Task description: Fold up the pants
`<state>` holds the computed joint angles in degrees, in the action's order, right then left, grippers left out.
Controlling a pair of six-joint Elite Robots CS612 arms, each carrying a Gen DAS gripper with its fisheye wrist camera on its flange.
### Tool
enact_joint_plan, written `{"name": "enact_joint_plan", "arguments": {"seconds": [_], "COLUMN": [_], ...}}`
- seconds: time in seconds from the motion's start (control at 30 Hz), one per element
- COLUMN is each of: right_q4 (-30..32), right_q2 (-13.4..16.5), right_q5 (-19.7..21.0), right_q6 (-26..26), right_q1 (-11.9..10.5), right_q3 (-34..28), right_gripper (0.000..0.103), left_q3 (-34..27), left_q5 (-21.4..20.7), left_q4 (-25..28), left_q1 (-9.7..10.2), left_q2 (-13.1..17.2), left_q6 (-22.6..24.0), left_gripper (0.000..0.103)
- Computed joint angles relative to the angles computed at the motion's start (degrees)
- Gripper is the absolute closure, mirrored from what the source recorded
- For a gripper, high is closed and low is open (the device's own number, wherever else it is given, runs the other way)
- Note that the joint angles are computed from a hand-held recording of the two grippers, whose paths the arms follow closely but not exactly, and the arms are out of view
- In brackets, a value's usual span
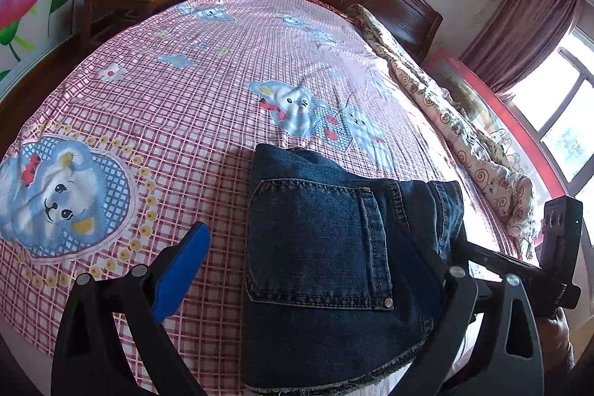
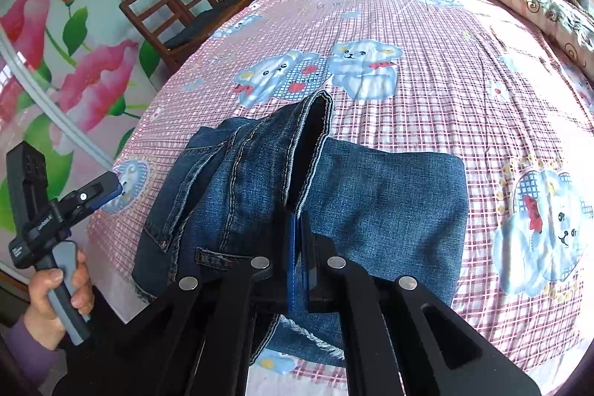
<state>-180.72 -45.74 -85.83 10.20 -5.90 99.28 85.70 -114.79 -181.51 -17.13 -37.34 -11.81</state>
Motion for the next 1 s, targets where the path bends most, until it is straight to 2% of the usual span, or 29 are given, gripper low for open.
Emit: {"name": "enact_joint_plan", "arguments": {"seconds": [0.23, 0.37, 0.43, 0.5, 0.6, 0.77, 0.9, 1.0], "right_q4": [-2.19, -4.02, -4.03, -3.51, -3.17, -2.85, -2.63, -2.73], "right_q2": [-1.66, -2.72, -2.94, -2.47, -1.04, 1.14, 1.39, 0.49], "right_q5": [-4.47, -6.23, -4.66, -1.45, 0.18, -1.16, -0.98, -0.90], "right_q6": [1.90, 4.71, 6.65, 8.01, 9.52, 12.27, 12.97, 15.27], "right_q1": [-1.20, -2.83, -4.10, -5.09, -5.37, -5.65, -5.77, -6.04], "right_q3": [3.25, 5.27, 6.09, 6.45, 5.96, 4.95, 4.94, 5.79], "right_gripper": [0.102, 0.102, 0.102, 0.102, 0.102, 0.102, 0.102, 0.092], "left_q3": [0.21, -0.03, 0.00, 0.10, 0.15, 0.35, 0.08, -0.67], "left_q5": [-0.53, -1.02, -1.18, -1.18, -1.35, -0.31, 2.94, 1.25], "left_q4": [-0.66, -0.52, -0.68, -0.64, 0.17, 0.79, 1.93, 2.11], "left_q1": [-0.59, -0.90, -1.13, -1.39, -1.88, -3.15, -5.13, -5.99], "left_q2": [-0.33, -0.31, -0.32, -0.31, -0.30, -0.58, -1.02, -1.12], "left_q6": [2.02, 2.22, 2.27, 2.68, 3.16, 5.17, 9.04, 9.56], "left_gripper": [0.007, 0.007, 0.007, 0.007, 0.007, 0.007, 0.007, 0.007]}}
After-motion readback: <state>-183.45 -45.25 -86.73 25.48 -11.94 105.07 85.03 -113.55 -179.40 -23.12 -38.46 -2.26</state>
